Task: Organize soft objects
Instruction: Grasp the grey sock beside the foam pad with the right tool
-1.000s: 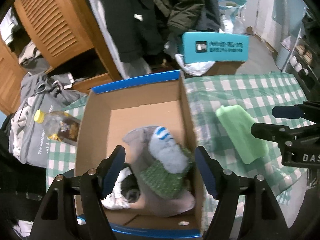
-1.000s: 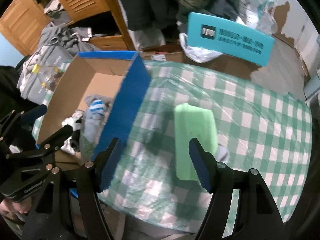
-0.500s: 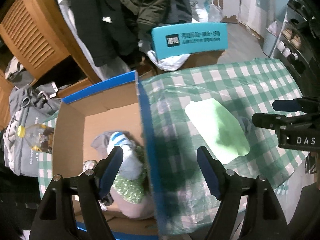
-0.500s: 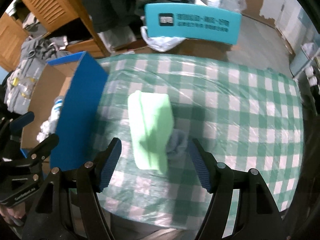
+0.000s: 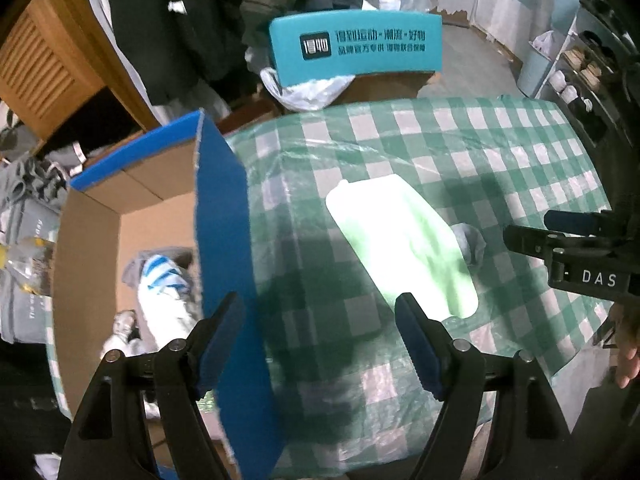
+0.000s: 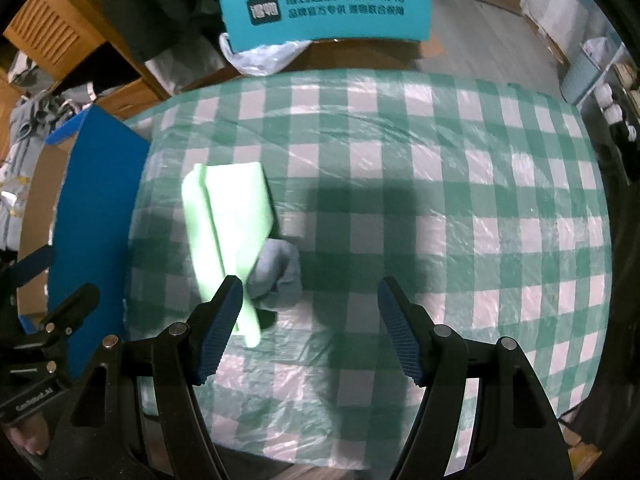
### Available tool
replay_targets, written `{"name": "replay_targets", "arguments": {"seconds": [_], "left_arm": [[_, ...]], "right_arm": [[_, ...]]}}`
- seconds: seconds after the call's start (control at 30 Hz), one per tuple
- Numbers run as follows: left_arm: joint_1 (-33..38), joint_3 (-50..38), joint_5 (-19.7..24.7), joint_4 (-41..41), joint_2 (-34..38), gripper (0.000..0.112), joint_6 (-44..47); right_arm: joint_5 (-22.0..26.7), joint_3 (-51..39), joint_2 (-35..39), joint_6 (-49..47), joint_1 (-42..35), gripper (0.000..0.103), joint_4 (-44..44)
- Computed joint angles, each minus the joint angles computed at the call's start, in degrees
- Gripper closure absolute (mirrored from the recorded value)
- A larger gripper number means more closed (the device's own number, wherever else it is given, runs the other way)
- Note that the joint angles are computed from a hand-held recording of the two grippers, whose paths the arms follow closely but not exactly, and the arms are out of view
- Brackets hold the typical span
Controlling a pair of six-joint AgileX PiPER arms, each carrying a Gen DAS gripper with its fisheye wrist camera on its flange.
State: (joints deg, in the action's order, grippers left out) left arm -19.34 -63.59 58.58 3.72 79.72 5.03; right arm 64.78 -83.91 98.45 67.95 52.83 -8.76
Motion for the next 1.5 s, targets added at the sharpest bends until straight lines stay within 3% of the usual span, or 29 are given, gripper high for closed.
{"name": "replay_targets", "arguments": {"seconds": [0.57,1.37,1.43,1.5], "left_arm": [[-3.2,1.99,-3.19,1.26,6.71,0.033,-3.84],[-1.96,2.25,-4.7,0.51,10.62,0.033,-1.74],[-2.12,2.25,-4.88,0.94,10.84,0.032,-2.01],[-2.05,2.07,-4.86,0.93,11.17,0.032,-2.05]], "right_arm": [[-8.82,5.63,2.68,-3.0,-4.78,0.033,5.41],[-8.14,-4.52,13.09,-9.49,-3.29,0.033,9.85],[-8.36,-4.5,13.29,-10.04,-3.35,0.038,10.19],[-8.52,-4.92,13.86,-10.95,-3.6,0.065,11.52]]}}
